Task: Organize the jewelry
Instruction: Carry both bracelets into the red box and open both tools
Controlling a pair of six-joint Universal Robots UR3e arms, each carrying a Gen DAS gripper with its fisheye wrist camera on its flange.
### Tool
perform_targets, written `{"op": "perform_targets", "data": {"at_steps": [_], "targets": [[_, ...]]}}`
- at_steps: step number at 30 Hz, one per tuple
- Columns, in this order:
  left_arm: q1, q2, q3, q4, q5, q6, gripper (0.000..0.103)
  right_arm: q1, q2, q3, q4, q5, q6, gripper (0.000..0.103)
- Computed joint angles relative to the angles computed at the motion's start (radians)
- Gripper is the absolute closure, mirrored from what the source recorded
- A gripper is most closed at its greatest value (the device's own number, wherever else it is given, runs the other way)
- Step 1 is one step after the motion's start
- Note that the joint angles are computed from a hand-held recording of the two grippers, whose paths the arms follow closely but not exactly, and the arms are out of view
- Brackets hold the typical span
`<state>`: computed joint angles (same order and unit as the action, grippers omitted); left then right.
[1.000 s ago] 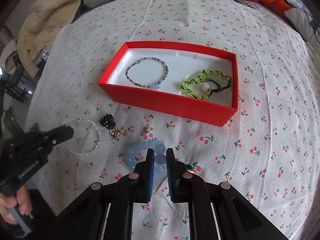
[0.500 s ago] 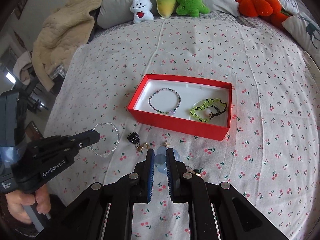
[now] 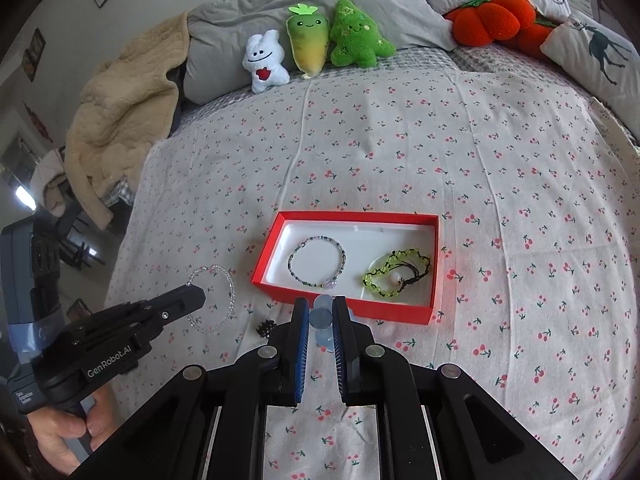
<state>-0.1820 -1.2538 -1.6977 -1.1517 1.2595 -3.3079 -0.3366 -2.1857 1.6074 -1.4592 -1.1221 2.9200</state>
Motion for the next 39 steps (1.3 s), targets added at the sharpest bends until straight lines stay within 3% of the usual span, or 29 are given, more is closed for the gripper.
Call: {"op": "perform_targets", "data": {"at_steps": [5,15,26,32,35,39], "targets": [[-0.048,-0.086,0.034,0.096,0.018,-0.074,0.099,-0.025,0.019,0.002,-0.052,0.021,0.034,0.091],[-0.065,-0.25,0.056,0.254,-0.116,-0.113,0.099,-0.036,0.049,0.065,-0.223,0.021,0.116,0.091],[-0.094,-0.341,0.072,0.24,0.042,-0.096,0.099,0.0,0.092,0.137,-0.347,-0.04,0.145,0.091],[-0.087,-0.332,0.062,0.224,0.086,-0.097,0.098,0.038,0.118,0.13,-0.378,-0.019,0.17,0.091],[-0.076,-0.312,0.057,0.206,0.084,-0.092,0.095,0.072,0.139,0.126,-0.401,-0.032,0.185,0.091],[-0.084,-0.288,0.062,0.188,0.117,-0.086,0.084,0.114,0.17,0.115,-0.423,-0.046,0.206,0.091]]}}
